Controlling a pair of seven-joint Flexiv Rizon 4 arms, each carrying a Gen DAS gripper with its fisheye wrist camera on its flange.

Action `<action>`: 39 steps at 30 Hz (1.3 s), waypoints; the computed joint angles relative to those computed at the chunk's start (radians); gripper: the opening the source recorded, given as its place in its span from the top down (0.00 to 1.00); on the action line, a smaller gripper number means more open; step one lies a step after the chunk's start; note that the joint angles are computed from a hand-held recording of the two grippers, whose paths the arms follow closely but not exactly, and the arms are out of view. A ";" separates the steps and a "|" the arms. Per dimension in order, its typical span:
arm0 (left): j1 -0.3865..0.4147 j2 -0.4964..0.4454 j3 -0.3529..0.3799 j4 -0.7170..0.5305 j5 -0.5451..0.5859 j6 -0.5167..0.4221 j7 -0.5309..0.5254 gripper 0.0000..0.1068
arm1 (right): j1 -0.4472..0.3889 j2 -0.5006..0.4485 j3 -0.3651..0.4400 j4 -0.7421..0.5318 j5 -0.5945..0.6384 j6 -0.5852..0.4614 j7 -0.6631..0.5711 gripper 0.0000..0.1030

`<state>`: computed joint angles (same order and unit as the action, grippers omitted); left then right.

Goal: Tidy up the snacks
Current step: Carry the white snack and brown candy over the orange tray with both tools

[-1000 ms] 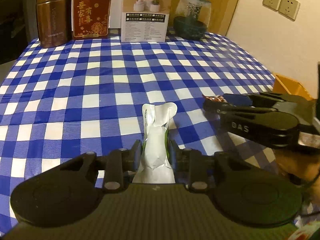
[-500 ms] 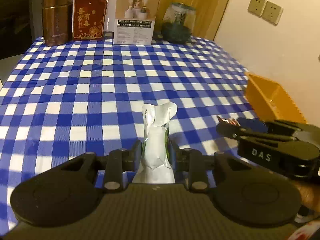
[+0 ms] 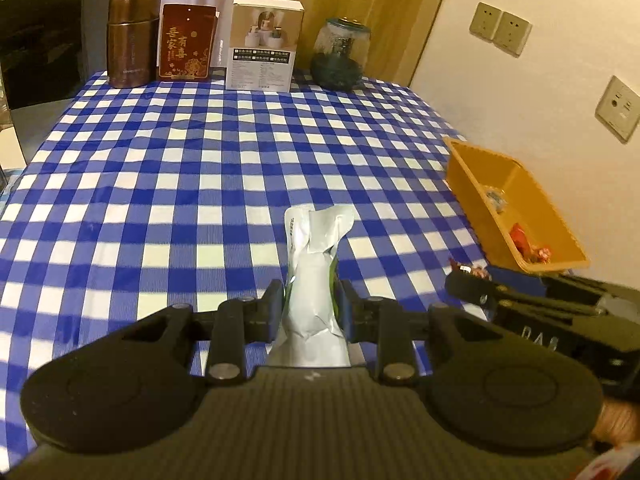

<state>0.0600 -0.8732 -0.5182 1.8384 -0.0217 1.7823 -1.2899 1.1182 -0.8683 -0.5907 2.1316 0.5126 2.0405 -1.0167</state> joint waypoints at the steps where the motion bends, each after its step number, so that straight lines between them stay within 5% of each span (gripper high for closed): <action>1: 0.003 0.011 -0.001 0.018 0.001 0.005 -0.005 0.76 | 0.012 0.007 -0.006 0.011 0.007 0.005 -0.002 0.62; 16: 0.041 0.087 -0.033 0.137 0.042 0.029 -0.072 0.76 | 0.111 0.049 -0.052 0.090 0.081 0.040 -0.040 0.62; 39: 0.019 0.079 -0.089 0.109 0.045 -0.007 -0.047 0.76 | 0.084 0.104 -0.029 0.162 0.199 0.099 -0.096 0.62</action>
<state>0.0795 -0.7937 -0.6075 1.9471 0.0234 1.7756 -1.3370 1.2018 -0.7641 -0.6193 2.2931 0.7114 2.1391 -1.1130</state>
